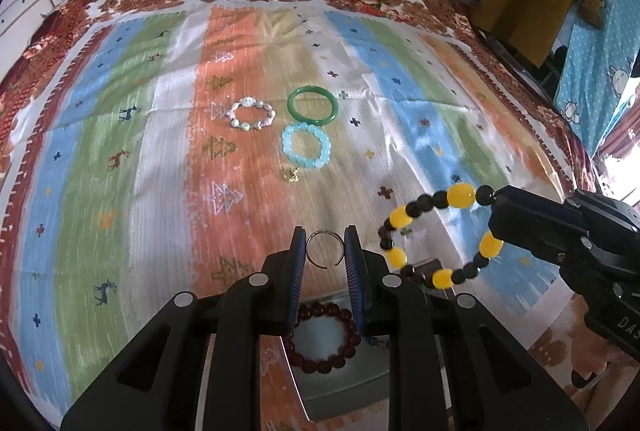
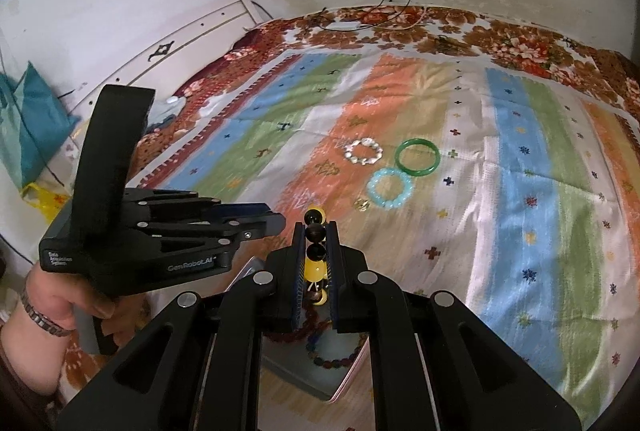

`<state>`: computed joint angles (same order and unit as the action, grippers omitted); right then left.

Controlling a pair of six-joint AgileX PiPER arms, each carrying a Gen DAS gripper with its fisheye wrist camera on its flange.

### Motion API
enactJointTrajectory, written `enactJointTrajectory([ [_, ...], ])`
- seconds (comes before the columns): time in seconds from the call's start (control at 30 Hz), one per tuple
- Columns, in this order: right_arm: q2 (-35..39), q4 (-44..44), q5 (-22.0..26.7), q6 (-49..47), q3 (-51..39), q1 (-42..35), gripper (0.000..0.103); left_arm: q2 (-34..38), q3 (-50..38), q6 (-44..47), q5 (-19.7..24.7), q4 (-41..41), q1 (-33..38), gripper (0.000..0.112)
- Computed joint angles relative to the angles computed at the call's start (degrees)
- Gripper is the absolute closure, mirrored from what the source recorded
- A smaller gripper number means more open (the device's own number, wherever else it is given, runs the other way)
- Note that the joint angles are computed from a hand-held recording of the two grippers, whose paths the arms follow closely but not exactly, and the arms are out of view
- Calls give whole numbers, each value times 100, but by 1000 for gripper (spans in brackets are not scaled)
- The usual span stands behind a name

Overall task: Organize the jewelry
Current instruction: 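Carry bracelet and ring over the silver tin and open both tools, then withdraw both open tools from the tin toward the remaining jewelry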

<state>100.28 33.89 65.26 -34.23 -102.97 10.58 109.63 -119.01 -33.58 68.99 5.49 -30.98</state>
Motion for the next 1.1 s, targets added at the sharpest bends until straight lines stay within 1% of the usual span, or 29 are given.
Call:
enactJointTrajectory([
  [0.23, -272, 111, -2, -174, 410, -23, 92, -276, 484, -102, -197, 73, -195, 93],
  [0.43, -382, 111, 21, -220, 672, -58, 92, -372, 730, -191, -226, 100, -331, 93],
  [0.53, -401, 116, 33, -210, 754, -69, 92, -419, 839, -212, -265, -5, -323, 93],
  [0.63, -375, 109, 126, -194, 780, -84, 92, -382, 869, -109, -200, -272, -270, 93],
  [0.67, -387, 42, 96, -145, 806, -68, 92, -350, 836, -105, -145, -310, -268, 92],
  [0.73, -404, -1, 39, -70, 825, -84, 84, -334, 816, -131, -135, -325, -262, 80],
  [0.77, -408, 9, 16, -34, 826, -112, 73, -369, 867, -173, -183, -333, -238, 77],
  [0.8, -412, 12, -11, -2, 826, -137, 69, -386, 892, -190, -206, -344, -216, 75],
  [0.87, -370, -11, -21, 27, 783, -177, 69, -412, 929, -228, -229, -346, -168, 75],
  [0.93, -318, -45, -29, 97, 749, -202, 69, -427, 944, -258, -217, -301, -153, 71],
  [1.07, -145, -146, -14, 245, 627, -225, 69, -412, 904, -326, -175, -159, -142, 67],
  [1.1, -97, -175, -15, 279, 580, -225, 68, -399, 867, -312, -155, -145, -118, 64],
])
